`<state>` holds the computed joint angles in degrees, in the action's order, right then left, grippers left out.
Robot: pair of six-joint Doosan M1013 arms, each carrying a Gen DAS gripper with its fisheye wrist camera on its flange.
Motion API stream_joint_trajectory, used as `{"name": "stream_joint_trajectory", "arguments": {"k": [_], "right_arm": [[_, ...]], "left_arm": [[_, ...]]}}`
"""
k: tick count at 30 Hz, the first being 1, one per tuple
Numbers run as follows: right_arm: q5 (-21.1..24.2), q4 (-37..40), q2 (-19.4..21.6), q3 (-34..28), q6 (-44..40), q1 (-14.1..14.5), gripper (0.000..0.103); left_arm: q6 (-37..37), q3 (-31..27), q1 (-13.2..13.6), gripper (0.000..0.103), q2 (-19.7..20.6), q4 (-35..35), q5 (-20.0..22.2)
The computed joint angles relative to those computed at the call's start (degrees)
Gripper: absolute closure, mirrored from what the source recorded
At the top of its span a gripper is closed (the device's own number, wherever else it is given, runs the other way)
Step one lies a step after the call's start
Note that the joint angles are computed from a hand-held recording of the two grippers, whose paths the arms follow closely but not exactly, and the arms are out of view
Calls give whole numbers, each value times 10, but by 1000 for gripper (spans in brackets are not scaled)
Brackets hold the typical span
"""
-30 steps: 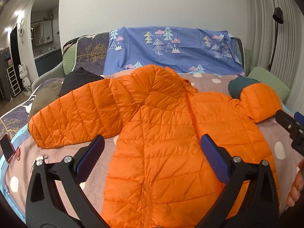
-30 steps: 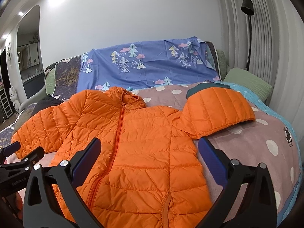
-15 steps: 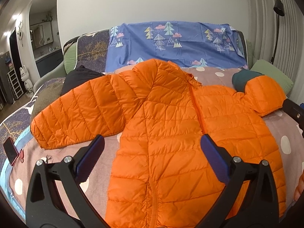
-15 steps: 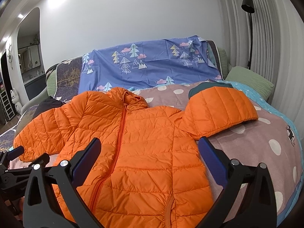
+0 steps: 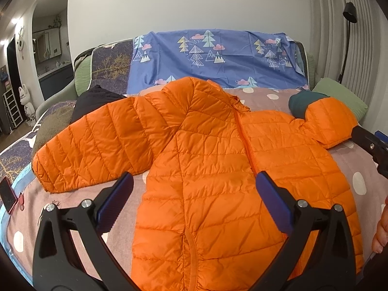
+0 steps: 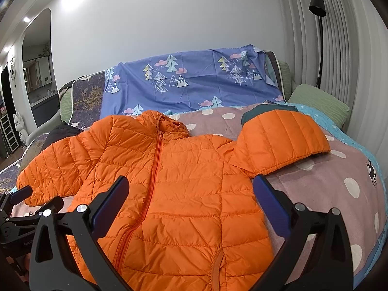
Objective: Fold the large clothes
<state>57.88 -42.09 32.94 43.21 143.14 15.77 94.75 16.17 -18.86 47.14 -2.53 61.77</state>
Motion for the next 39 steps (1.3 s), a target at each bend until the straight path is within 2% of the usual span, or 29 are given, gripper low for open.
{"name": "stream_joint_trajectory", "arguments": {"k": [17, 32, 39], "right_arm": [[2, -3, 2, 1, 2, 0, 1], [6, -14, 3, 3, 7, 4, 1], [31, 6, 17, -24, -21, 4, 1]], "left_arm": [[26, 43, 5, 2, -22, -35, -35], [8, 28, 8, 2, -15, -21, -22], [-15, 25, 11, 2, -12, 3, -22]]}}
